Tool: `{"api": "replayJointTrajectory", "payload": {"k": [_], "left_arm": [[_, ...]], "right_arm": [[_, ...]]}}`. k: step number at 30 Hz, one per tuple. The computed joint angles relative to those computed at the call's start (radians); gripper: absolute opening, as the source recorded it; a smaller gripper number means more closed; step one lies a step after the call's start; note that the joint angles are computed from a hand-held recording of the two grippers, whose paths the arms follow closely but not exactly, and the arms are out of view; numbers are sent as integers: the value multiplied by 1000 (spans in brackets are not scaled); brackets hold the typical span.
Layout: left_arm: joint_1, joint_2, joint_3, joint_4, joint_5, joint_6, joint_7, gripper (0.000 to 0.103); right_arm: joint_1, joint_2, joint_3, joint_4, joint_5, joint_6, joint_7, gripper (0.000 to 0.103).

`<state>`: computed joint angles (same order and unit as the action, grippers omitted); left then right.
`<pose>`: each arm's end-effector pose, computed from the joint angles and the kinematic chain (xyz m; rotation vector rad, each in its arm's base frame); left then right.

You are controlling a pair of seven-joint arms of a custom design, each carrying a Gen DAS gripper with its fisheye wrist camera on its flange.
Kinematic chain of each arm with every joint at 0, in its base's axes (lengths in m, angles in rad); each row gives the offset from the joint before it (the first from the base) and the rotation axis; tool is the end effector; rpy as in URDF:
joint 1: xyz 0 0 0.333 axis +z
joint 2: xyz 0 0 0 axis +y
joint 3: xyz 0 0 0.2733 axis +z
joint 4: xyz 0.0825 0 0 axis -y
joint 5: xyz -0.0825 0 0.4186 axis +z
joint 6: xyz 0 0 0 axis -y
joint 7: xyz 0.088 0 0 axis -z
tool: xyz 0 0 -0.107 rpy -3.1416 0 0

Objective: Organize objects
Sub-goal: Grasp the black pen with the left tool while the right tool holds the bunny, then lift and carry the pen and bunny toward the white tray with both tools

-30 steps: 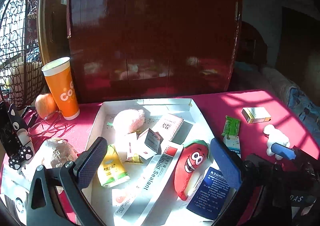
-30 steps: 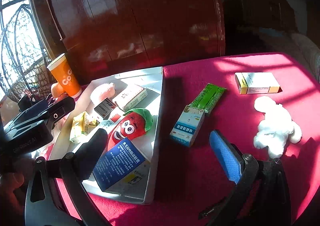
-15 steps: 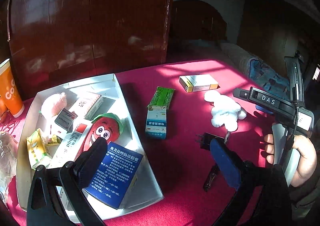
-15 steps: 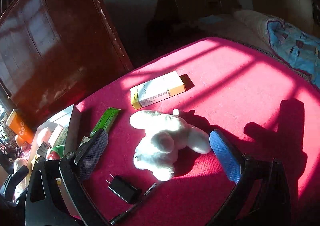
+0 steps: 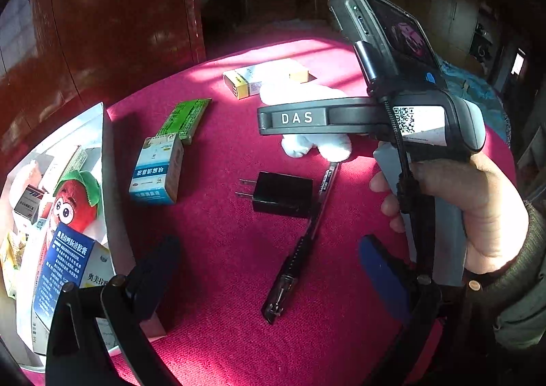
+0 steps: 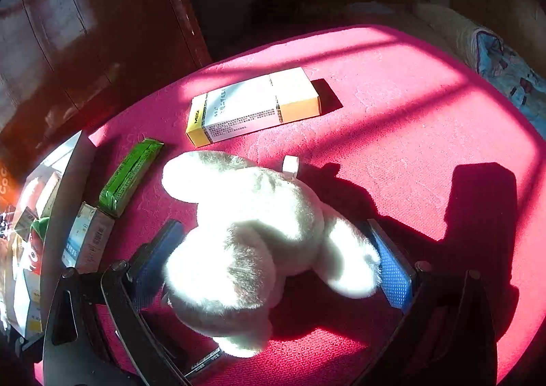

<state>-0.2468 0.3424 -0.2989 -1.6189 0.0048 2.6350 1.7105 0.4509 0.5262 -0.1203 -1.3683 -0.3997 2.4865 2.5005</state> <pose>0.6293 -0.3536 0.4605 -1.2162 2.4123 -0.8752 0.7158 0.2671 0.4350 -1.4969 2.0709 -0.6240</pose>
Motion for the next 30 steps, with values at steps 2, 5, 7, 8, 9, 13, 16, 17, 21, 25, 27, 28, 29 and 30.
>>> {"api": "replayJointTrajectory", "payload": {"k": [2, 5, 7, 8, 9, 13, 16, 17, 21, 25, 27, 28, 29, 30], "left_arm": [[-9, 14, 5, 16, 18, -22, -4, 103], [-17, 38, 3, 49, 31, -57, 10, 102], [-25, 51, 3, 64, 49, -67, 28, 95], [-31, 60, 5, 75, 62, -76, 34, 92], [-35, 71, 7, 89, 70, -92, 41, 86], [-1, 100, -21, 126, -7, -113, 108, 83], [10, 109, -29, 140, -41, -131, 149, 80], [17, 102, -38, 130, -57, -127, 176, 75], [34, 73, -66, 99, -122, -140, 284, 30], [28, 51, -60, 67, -155, -124, 310, 7], [32, 45, -59, 54, -184, -110, 309, 7], [30, 38, -55, 39, -187, -87, 299, 7], [21, 16, -45, 0, -176, -40, 278, 7], [19, -4, -43, -34, -172, -3, 270, 7]], "right_arm": [[-49, -30, 52, -43, -40, 54, 47, 82], [-19, -130, -20, -223, 4, 236, 97, 75], [6, -191, -67, -313, -71, 276, 207, 75], [4, -217, -77, -353, -96, 298, 260, 75], [-15, -238, -73, -398, -98, 359, 295, 75], [-43, -266, -60, -447, -127, 420, 342, 75], [-55, -260, -45, -440, -119, 425, 333, 76], [-57, -260, -45, -443, -117, 436, 335, 76], [-54, -253, -55, -448, -103, 471, 337, 76], [-44, -254, -66, -452, -98, 479, 337, 76], [-40, -256, -71, -455, -97, 482, 339, 76], [-38, -256, -72, -456, -97, 482, 339, 76], [-38, -256, -73, -456, -96, 482, 338, 76], [-37, -256, -74, -456, -96, 482, 338, 76]]}}
